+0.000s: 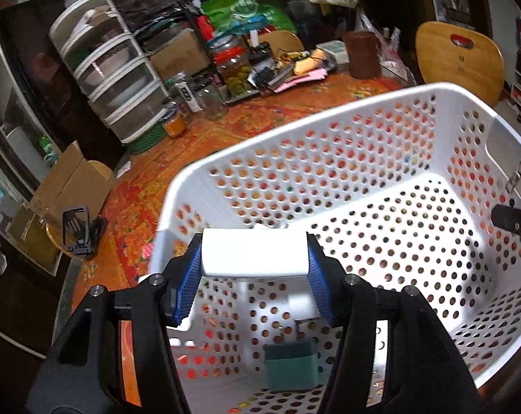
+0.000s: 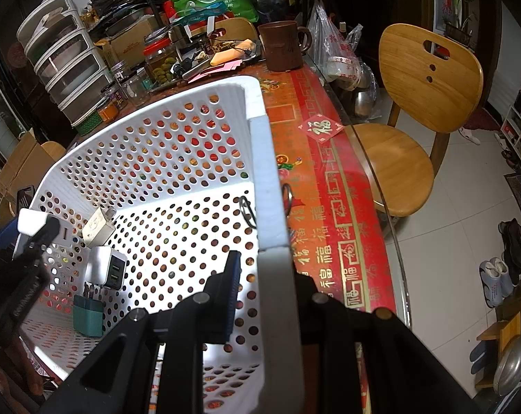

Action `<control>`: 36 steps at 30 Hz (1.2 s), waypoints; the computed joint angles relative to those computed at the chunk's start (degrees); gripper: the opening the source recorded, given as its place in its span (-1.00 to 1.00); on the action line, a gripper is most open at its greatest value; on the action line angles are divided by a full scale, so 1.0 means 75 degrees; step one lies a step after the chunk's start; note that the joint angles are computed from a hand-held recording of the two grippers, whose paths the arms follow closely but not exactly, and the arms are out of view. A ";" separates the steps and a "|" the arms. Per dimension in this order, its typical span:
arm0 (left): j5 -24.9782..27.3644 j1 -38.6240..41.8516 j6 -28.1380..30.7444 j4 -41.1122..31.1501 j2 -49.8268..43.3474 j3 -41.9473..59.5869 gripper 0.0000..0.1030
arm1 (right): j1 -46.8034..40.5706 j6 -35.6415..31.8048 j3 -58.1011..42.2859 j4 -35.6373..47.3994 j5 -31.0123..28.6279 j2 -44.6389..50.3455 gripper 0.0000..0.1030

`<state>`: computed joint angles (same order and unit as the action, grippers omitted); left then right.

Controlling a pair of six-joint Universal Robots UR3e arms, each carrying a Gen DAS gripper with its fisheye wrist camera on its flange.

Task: Organize rigid objects
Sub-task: 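Carry the large white adapter into the basket and lower it with the left tool, then grasp the square white charger on the tablecloth with the left tool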

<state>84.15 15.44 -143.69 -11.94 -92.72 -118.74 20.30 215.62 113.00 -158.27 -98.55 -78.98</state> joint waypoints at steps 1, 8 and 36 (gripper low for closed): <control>0.0030 -0.0029 0.0032 0.0005 -0.0015 -0.0020 0.04 | -0.0004 0.0003 -0.0024 0.0022 0.0001 0.0005 -0.56; -0.0153 0.0025 0.0235 0.0693 0.0262 -0.0522 0.58 | -0.0002 0.0008 -0.0015 0.0029 0.0003 0.0000 -0.56; -0.1597 0.3774 0.0809 -0.3135 -0.3966 0.5141 0.74 | 0.0001 -0.0103 -0.0196 0.0238 0.0018 0.0031 -0.56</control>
